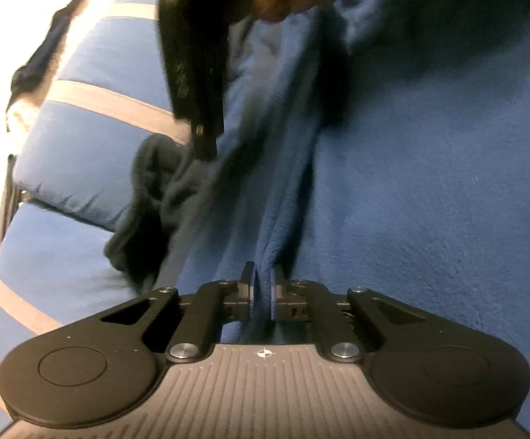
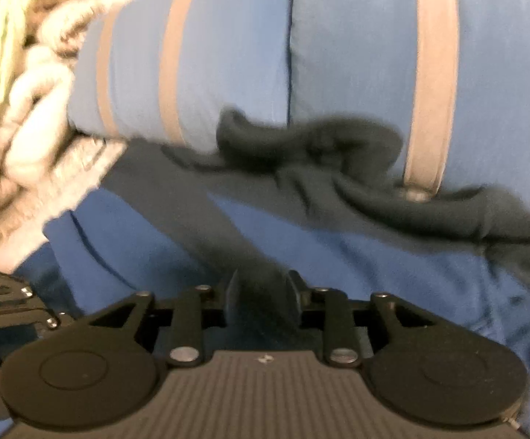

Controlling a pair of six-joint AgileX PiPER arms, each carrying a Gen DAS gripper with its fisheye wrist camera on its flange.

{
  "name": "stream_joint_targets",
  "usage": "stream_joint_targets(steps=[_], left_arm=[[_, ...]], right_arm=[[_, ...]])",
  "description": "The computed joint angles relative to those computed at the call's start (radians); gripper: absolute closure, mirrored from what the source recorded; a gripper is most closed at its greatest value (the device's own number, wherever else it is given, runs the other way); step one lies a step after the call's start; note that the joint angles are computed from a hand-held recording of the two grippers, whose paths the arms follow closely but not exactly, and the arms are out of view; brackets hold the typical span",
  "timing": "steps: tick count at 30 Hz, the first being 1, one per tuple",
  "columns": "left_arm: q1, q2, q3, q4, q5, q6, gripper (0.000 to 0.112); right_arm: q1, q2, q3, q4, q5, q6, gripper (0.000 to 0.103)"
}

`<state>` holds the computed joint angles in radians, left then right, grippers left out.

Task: Fold clothes

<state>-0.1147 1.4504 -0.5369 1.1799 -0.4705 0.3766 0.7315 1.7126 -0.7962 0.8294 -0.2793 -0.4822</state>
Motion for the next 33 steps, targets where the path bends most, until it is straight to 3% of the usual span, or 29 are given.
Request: stream_joint_targets(steps=[6, 11, 18, 25, 29, 33], left_arm=[[0.031, -0.036, -0.002, 0.063, -0.040, -0.094, 0.105], [0.027, -0.044, -0.007, 0.057, -0.041, -0.127, 0.105], [0.017, -0.065, -0.036, 0.127, -0.022, -0.290, 0.105], [0.034, -0.075, -0.040, 0.170, -0.039, -0.349, 0.105], [0.039, -0.070, -0.053, 0.214, -0.038, -0.414, 0.105], [0.025, -0.059, -0.032, 0.135, -0.020, -0.302, 0.103]], right_arm=[[0.281, -0.103, 0.095, 0.465, -0.287, -0.559, 0.049], [0.495, -0.006, 0.040, 0.714, -0.470, -0.908, 0.049], [0.538, 0.102, -0.030, 0.741, -0.507, -1.037, 0.049], [0.595, 0.242, -0.099, 0.820, -0.748, -1.220, 0.050], [0.602, 0.299, -0.119, 0.867, -0.818, -1.331, 0.052], [0.610, 0.313, -0.134, 0.911, -0.852, -1.356, 0.055]])
